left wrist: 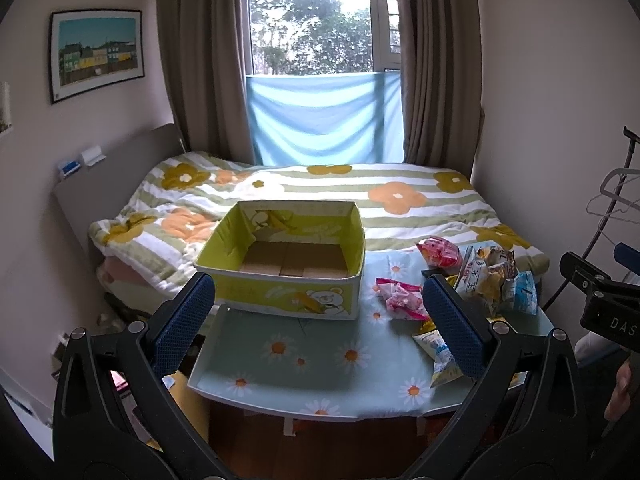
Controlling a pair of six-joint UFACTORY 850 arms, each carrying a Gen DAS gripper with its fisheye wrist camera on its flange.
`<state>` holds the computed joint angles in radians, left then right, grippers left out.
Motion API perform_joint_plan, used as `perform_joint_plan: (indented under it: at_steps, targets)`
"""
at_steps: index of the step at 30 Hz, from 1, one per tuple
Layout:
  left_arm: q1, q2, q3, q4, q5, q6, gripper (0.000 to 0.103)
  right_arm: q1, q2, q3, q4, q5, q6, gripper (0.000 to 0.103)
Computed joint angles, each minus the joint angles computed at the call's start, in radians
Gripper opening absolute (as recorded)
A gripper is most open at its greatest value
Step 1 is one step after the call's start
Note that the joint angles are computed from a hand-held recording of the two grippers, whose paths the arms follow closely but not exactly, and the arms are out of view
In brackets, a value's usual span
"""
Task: Organize snacks
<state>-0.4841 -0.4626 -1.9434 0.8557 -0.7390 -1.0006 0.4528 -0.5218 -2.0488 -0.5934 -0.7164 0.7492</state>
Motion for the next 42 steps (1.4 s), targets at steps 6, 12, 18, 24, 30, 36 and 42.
perform_joint_plan:
  at_steps: [6, 12, 18, 24, 30, 36, 42]
  targets:
    - [0.000, 0.009, 0.012, 0.000, 0.006, -0.002, 0.103, 0.004, 0.010, 0.016, -0.004, 0.006, 0.004, 0.103]
    - [0.001, 0.010, 0.014, 0.001, 0.006, -0.002, 0.103, 0.007, 0.012, 0.020, 0.003, 0.011, 0.002, 0.103]
    - [0.007, 0.008, 0.010, -0.024, 0.017, 0.020, 0.103, 0.010, 0.013, 0.019, -0.005, 0.009, 0.009, 0.103]
    - [0.022, -0.021, -0.032, -0.158, 0.037, 0.168, 0.103, -0.010, 0.026, 0.039, 0.045, 0.017, 0.001, 0.103]
    - [0.039, -0.081, -0.087, -0.364, 0.068, 0.394, 0.103, -0.034, 0.039, 0.080, 0.040, -0.006, 0.049, 0.103]
    - [0.046, -0.175, -0.184, -0.565, 0.043, 0.586, 0.103, -0.077, 0.040, 0.114, 0.091, 0.013, 0.024, 0.103]
    - [0.038, -0.391, -0.474, -0.745, -0.127, 0.702, 0.103, -0.153, 0.006, 0.129, 0.310, 0.047, -0.183, 0.103]
